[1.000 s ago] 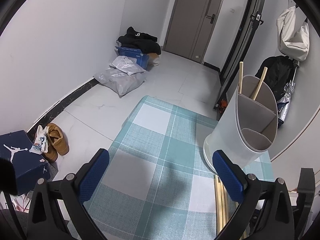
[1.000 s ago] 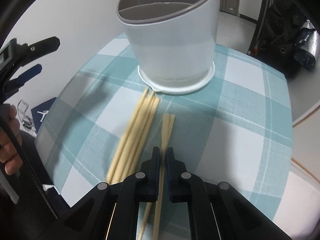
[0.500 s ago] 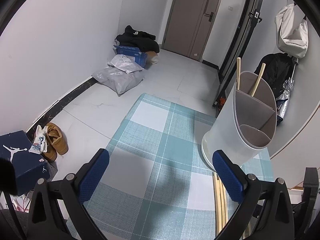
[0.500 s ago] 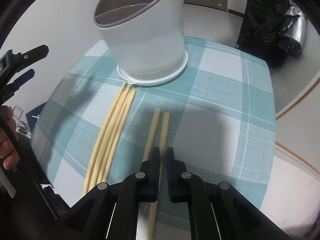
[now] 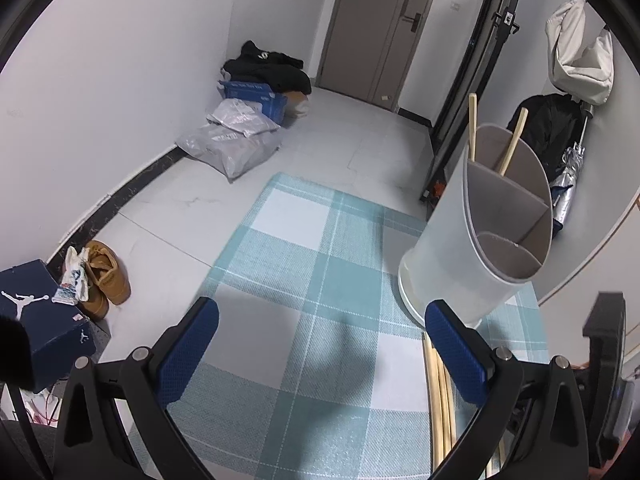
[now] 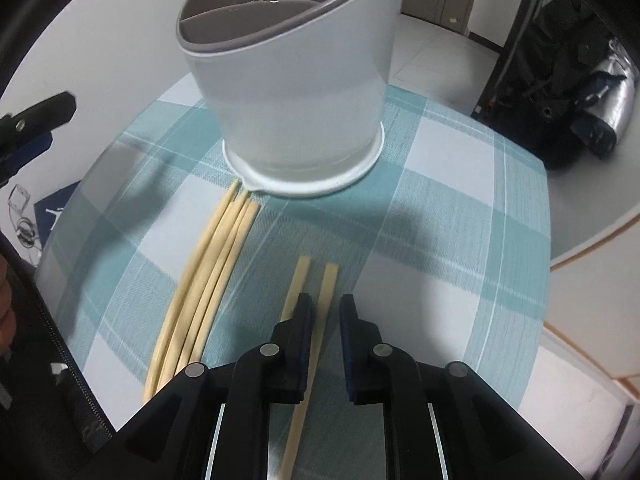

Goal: Organize utensils
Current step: 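Close the right gripper on another chopstick and lift it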

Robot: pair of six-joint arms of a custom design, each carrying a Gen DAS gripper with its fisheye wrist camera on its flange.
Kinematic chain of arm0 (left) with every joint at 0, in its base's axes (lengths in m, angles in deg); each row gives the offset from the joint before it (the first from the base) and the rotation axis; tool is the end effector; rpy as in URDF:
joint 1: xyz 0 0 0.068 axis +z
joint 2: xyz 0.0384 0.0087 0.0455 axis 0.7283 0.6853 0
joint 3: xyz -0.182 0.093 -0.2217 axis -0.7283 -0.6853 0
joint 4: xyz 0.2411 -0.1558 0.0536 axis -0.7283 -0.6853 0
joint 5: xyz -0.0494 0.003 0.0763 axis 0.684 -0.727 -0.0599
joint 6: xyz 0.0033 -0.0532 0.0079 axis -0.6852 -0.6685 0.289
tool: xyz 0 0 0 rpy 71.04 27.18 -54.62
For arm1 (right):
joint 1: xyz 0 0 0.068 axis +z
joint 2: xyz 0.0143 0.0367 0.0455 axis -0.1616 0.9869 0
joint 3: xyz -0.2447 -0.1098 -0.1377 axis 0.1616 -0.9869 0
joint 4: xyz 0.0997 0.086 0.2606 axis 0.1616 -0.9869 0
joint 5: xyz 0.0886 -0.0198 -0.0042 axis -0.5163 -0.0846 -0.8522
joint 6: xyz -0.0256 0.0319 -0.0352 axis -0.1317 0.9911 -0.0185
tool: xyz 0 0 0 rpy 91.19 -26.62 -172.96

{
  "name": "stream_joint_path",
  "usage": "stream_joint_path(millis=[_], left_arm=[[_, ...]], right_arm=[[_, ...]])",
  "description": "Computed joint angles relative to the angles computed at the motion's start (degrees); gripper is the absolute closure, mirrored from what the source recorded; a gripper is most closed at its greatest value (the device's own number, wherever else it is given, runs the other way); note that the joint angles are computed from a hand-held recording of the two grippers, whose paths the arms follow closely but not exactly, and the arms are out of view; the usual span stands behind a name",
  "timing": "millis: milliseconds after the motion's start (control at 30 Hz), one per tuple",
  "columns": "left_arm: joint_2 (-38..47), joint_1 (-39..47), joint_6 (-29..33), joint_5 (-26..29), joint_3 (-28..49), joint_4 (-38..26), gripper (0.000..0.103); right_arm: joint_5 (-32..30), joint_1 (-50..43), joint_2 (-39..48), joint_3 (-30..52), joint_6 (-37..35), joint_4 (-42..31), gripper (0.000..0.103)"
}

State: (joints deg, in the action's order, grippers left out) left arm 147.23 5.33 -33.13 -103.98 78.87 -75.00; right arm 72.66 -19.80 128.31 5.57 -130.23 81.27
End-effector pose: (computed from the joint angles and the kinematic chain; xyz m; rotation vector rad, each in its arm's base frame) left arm 0.2159 -0.1660 0.0774 -0.5350 2.3149 -0.1168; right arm 0.2601 -0.0387 0.0632 -0.8724 2.6122 0.1353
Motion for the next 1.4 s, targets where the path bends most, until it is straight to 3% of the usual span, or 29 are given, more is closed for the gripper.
stream_joint_path(millis=[133,367,600,733,933,1400], left_arm=[[1.7,0.1,1.3,3.5,1.2,-0.3,0.002],[6.3,-1.6,4.8,9.8,6.0,-3.9,0.002],[12.7,-3.2,5.5,12.3,12.8,-11.0,0.002],[15.0,-3.4,5.7,13.8,15.0,-13.6,0.002],[14.8,-3.4,4.0,14.4,14.4,-13.6,0.001],[15.2,-4.4,0.5,11.6,16.9,-21.5,0.002]], right_arm=[[0.9,2.5,0.3,-0.7,0.3,2.6,0.092],[-7.8,-2.7,3.7,4.3,3.3,-2.6,0.097],[-24.4,-13.4,10.0,15.5,4.7,-19.0,0.097],[-30.1,-16.9,15.3,22.3,3.5,-27.2,0.097],[-34.1,-20.1,18.1,26.0,0.2,-34.2,0.097],[-38.0,-23.2,15.1,24.9,-5.5,-37.7,0.097]])
